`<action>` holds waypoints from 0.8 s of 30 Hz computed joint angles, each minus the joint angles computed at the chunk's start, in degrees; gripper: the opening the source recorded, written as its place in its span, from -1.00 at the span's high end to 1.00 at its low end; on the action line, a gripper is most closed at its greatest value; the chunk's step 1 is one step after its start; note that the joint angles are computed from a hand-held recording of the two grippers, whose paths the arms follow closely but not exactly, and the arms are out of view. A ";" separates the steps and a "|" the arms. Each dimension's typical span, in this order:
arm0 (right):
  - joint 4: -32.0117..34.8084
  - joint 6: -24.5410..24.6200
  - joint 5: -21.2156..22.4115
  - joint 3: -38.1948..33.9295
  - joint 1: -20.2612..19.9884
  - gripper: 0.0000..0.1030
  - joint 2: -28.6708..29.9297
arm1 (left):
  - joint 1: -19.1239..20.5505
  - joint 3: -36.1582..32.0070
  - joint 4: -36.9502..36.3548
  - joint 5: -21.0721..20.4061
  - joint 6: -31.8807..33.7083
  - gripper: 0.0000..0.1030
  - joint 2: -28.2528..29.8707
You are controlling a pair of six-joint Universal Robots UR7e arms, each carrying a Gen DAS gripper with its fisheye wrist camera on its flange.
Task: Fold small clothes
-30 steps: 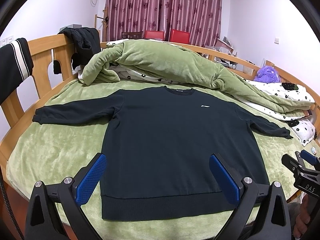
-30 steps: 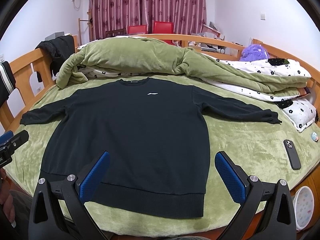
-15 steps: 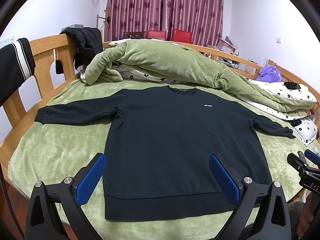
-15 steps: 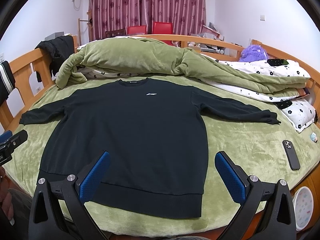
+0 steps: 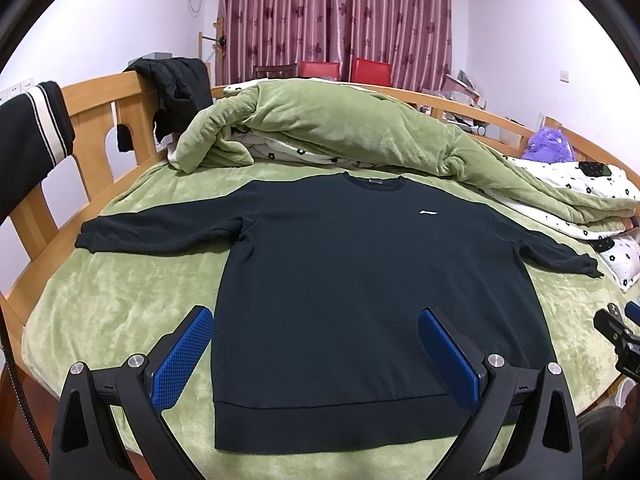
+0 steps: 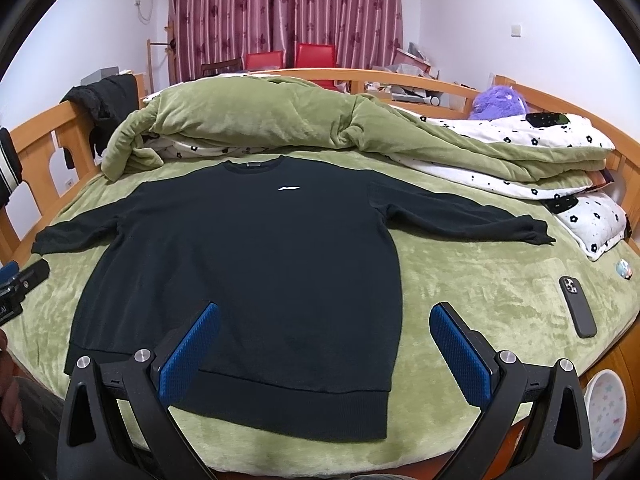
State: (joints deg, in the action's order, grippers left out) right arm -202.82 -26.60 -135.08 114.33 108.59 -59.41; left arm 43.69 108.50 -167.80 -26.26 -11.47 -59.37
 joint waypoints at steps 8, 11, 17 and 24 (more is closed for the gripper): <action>-2.42 -6.39 -2.88 -1.06 -0.79 -0.99 1.64 | 2.60 -1.17 0.57 -0.16 -0.23 -0.95 -1.19; -4.04 -8.78 -3.27 -1.44 -1.20 -0.99 2.18 | 4.87 -2.59 2.78 -3.53 -0.42 -0.95 -2.46; 6.83 -0.61 3.80 -2.31 -3.50 -0.99 -1.25 | 10.97 -8.93 7.17 -5.71 -0.53 -0.89 -2.50; 11.91 4.38 9.88 -8.46 -3.76 -0.99 0.39 | 17.24 -14.02 8.15 -6.47 0.76 -0.89 -2.96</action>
State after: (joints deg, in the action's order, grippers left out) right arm -190.91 -22.23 -125.20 105.87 104.83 -59.02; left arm 60.93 94.48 -159.64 -32.73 -10.71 -62.33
